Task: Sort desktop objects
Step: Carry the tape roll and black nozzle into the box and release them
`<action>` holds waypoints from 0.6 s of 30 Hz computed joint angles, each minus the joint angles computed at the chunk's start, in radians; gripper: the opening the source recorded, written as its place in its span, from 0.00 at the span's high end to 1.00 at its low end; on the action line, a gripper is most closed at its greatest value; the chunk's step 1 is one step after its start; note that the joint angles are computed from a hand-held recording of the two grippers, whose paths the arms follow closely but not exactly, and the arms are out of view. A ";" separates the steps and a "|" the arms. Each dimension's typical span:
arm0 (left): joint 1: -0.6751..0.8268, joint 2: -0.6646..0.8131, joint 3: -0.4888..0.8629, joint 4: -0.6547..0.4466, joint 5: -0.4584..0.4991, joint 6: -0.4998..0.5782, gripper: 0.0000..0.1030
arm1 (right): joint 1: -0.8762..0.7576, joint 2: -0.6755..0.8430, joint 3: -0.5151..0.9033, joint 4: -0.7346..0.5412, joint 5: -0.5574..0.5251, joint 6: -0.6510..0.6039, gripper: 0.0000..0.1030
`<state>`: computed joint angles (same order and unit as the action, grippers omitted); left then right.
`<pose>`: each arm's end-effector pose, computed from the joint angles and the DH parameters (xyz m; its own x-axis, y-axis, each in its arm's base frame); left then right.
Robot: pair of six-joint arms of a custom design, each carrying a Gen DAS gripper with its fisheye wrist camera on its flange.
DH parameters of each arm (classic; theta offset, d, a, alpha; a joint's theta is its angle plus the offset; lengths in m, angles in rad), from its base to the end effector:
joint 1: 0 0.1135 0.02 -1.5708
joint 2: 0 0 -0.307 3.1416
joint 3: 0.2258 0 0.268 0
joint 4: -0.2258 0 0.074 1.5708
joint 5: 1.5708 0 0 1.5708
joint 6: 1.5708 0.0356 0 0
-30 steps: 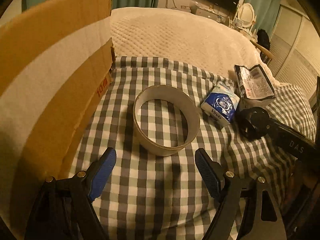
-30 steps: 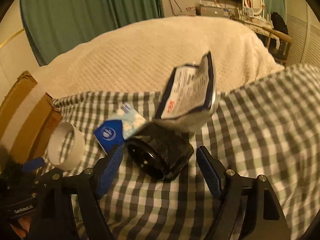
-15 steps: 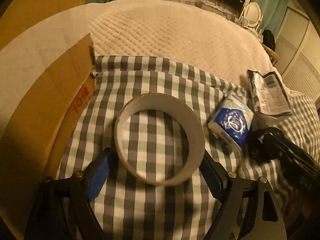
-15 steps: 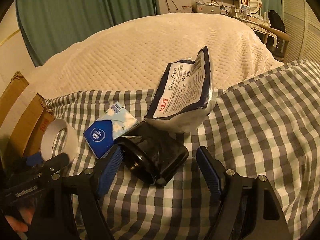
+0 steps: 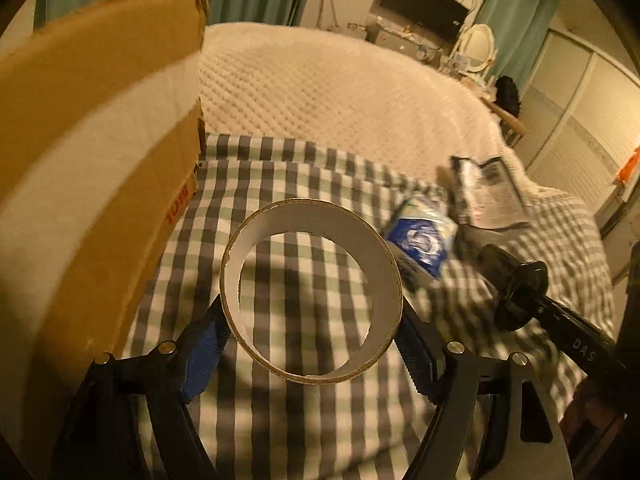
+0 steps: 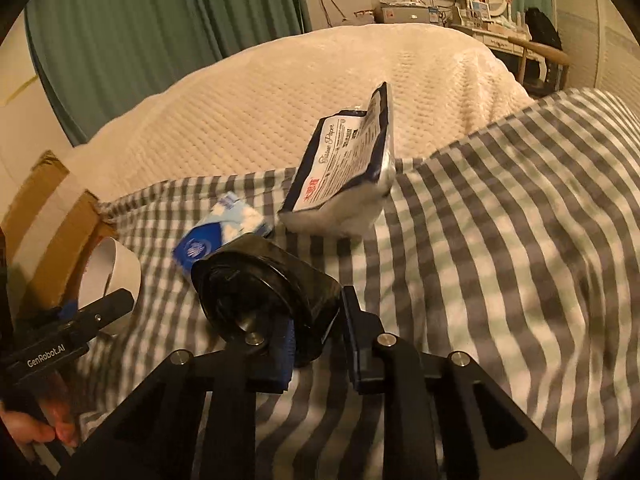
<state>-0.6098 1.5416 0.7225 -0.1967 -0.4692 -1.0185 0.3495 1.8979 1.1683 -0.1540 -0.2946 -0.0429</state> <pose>0.2461 -0.1523 0.1807 -0.6341 -0.4833 -0.6036 -0.4276 0.8696 -0.2470 0.3929 0.1542 0.1913 -0.7042 -0.3003 -0.6434 -0.5314 0.8239 0.1970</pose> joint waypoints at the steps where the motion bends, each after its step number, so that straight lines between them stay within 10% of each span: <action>1: -0.024 -0.028 -0.008 -0.018 -0.014 -0.014 0.22 | -0.004 -0.022 -0.019 0.002 -0.008 -0.002 0.81; 11: -0.239 -0.205 0.067 -0.228 -0.189 -0.080 0.22 | 0.019 -0.327 -0.204 -0.061 -0.107 0.040 0.81; 18: -0.346 -0.376 0.218 -0.569 -0.394 -0.125 0.22 | 0.116 -0.513 -0.192 -0.119 -0.120 0.088 0.81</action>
